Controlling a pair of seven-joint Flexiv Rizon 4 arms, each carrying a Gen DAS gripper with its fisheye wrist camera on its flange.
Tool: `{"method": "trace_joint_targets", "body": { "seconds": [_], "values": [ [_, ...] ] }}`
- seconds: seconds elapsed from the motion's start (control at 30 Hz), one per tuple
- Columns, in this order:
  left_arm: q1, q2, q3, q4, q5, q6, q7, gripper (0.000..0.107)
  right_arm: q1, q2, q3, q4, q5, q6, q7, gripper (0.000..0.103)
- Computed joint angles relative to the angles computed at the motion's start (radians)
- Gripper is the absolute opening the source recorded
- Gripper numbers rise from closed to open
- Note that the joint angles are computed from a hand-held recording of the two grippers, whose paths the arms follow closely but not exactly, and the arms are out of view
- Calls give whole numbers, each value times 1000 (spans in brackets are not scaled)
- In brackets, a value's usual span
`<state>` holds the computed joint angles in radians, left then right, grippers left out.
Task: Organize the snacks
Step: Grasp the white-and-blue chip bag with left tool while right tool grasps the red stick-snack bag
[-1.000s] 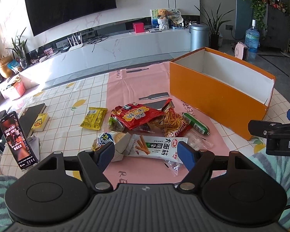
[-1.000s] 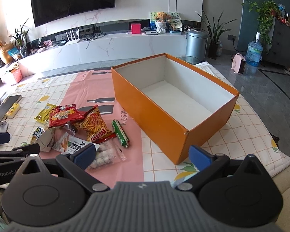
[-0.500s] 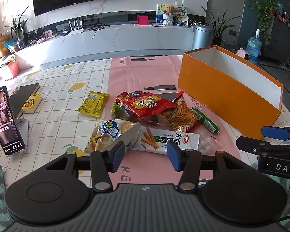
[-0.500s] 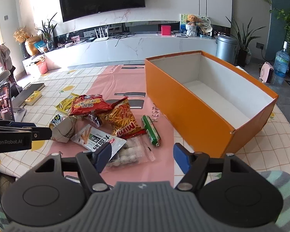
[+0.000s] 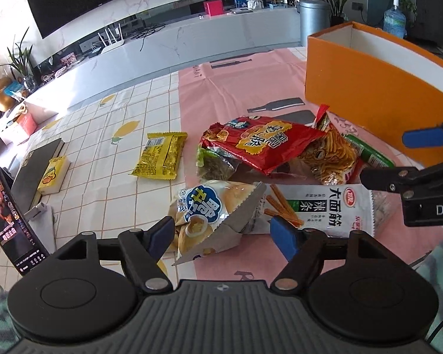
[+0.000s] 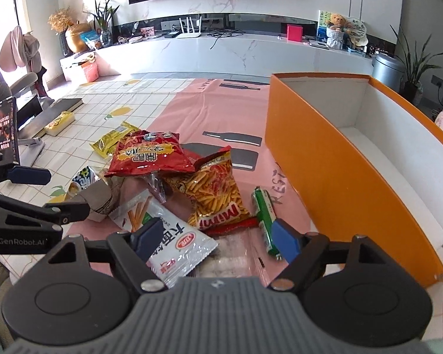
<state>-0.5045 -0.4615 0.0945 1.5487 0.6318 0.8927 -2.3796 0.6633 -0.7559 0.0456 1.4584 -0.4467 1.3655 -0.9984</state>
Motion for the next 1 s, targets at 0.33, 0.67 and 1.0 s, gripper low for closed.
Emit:
{"method": "trace_joint_targets", "body": {
  "seconds": [0.33, 0.67, 1.0],
  "values": [
    [-7, -79, 27, -72, 29, -34, 24, 86, -33, -159, 70, -226, 55, -81, -159, 77],
    [-51, -111, 62, -109, 105, -55, -26, 67, -8, -187, 35, -239, 87, -54, -182, 56],
    [-64, -94, 57, -107, 127, -87, -70, 52, -3, -166, 17, -197, 75, -17, -165, 35]
  ]
}}
